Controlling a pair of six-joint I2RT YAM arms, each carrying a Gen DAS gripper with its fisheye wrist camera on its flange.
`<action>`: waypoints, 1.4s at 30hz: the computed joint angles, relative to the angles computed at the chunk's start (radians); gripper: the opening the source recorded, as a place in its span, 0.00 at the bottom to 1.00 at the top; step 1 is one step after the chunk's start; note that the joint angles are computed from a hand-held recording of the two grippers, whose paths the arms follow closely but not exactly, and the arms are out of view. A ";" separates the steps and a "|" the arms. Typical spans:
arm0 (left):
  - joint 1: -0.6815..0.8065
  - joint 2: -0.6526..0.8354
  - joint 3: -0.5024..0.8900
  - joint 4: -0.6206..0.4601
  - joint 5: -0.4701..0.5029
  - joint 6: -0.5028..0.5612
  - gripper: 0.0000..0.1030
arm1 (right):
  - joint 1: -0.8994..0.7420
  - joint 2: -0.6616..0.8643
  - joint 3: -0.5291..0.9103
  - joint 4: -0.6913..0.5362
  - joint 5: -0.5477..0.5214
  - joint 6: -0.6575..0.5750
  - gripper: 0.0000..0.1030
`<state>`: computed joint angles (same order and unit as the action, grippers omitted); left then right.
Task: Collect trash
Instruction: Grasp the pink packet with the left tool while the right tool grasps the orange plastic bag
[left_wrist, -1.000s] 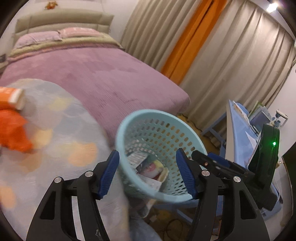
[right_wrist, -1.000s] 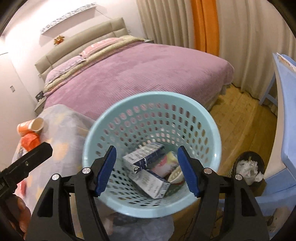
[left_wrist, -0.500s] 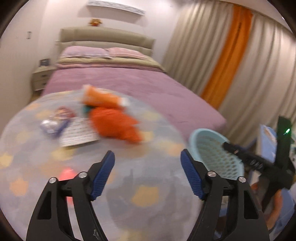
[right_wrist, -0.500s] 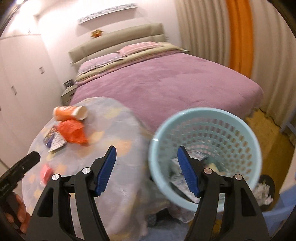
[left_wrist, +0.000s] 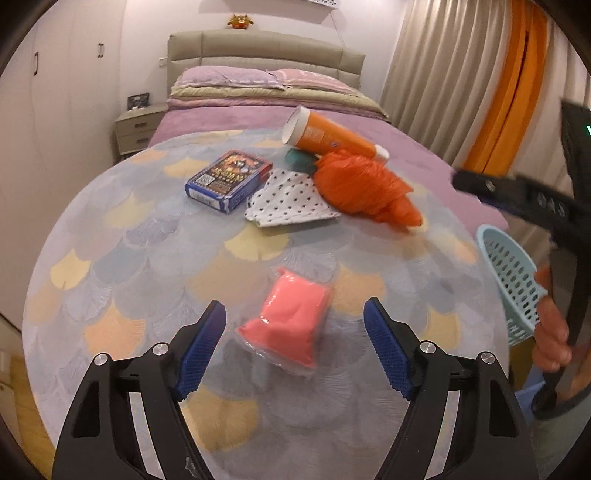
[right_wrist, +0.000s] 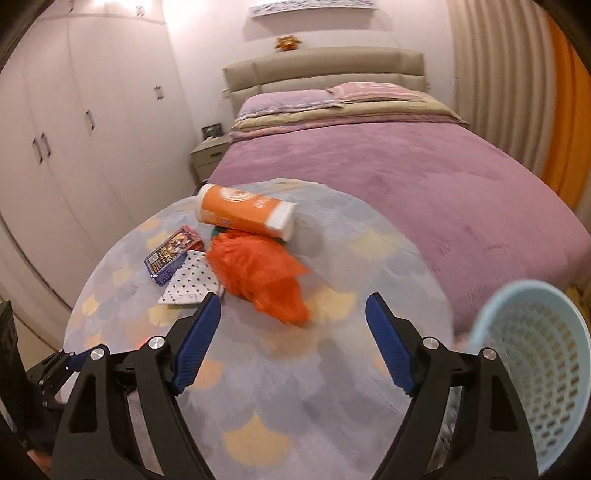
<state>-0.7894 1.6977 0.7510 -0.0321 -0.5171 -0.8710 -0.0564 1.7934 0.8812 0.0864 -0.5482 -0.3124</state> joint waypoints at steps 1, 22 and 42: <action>-0.001 0.011 -0.003 0.008 0.004 -0.005 0.73 | 0.012 0.016 0.013 0.005 0.007 0.005 0.75; 0.000 0.070 -0.028 0.085 0.015 -0.001 0.54 | 0.195 0.312 0.279 -0.003 0.119 0.075 0.81; -0.041 0.025 -0.075 0.133 -0.007 -0.044 0.49 | 0.075 0.118 0.008 -0.014 -0.045 -0.075 0.32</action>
<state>-0.8309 1.7229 0.6758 0.1010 -0.5245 -0.9149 0.0190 1.9114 0.8894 0.0723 -0.5933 -0.3874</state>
